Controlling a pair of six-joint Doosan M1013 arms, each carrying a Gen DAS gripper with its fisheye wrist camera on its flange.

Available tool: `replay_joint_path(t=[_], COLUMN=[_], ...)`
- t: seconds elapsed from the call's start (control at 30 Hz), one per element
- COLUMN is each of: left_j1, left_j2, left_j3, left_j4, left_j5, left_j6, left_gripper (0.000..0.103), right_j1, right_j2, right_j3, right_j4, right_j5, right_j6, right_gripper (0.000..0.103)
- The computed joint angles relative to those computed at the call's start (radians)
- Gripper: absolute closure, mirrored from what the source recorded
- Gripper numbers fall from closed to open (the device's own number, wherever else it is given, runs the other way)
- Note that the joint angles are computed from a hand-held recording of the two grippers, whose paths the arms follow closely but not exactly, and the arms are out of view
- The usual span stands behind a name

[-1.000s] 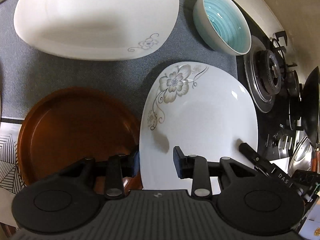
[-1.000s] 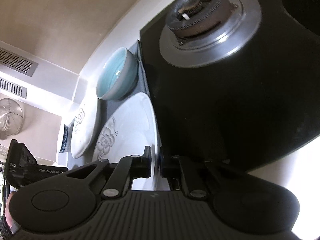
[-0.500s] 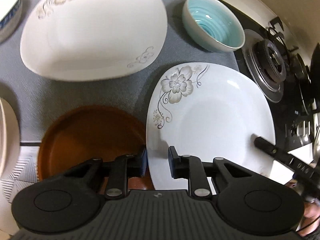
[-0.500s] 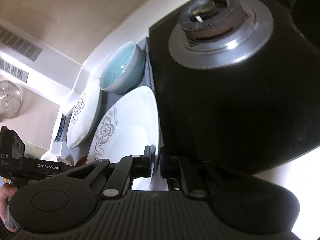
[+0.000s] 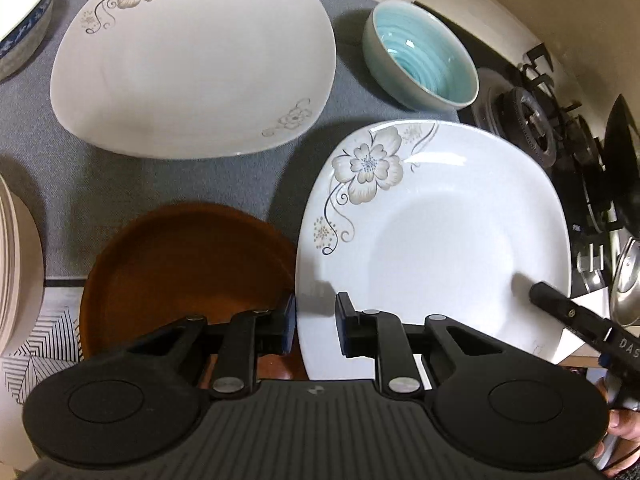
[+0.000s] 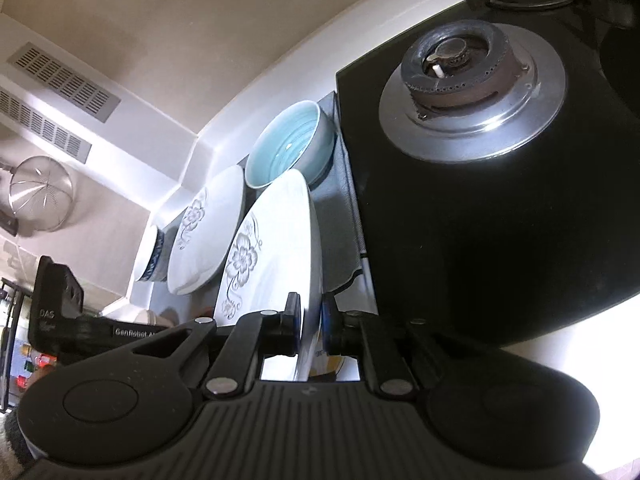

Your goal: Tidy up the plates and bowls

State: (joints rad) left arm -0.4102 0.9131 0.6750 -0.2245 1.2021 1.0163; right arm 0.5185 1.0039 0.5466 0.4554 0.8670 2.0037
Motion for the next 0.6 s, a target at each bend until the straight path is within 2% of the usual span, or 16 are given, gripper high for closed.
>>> replay_joint_path(t=[0.27, 0.4, 0.53, 0.6], left_j1=[0.004, 0.017, 0.025, 0.017], left_j2=[-0.031, -0.037, -0.047, -0.037], left_j3=[0.051, 0.068, 0.094, 0.069], left_j4=[-0.004, -0.051, -0.092, -0.053], left_j5=[-0.057, -0.063, -0.103, -0.077], left_j6=[0.028, 0.030, 0.080, 0.120], left_gripper=[0.081, 0.089, 0.093, 0.095], right_j1=[0.006, 0.006, -0.001, -0.002], right_j2=[0.044, 0.045, 0.028, 0.020], right_j3=[-0.080, -0.081, -0.035, -0.018], right_j4=[-0.062, -0.070, -0.044, -0.038], right_j5=[0.098, 0.124, 0.103, 0.091], right_j6=[0.067, 0.079, 0.107, 0.110], right_gripper=[0.093, 0.093, 0.093, 0.093])
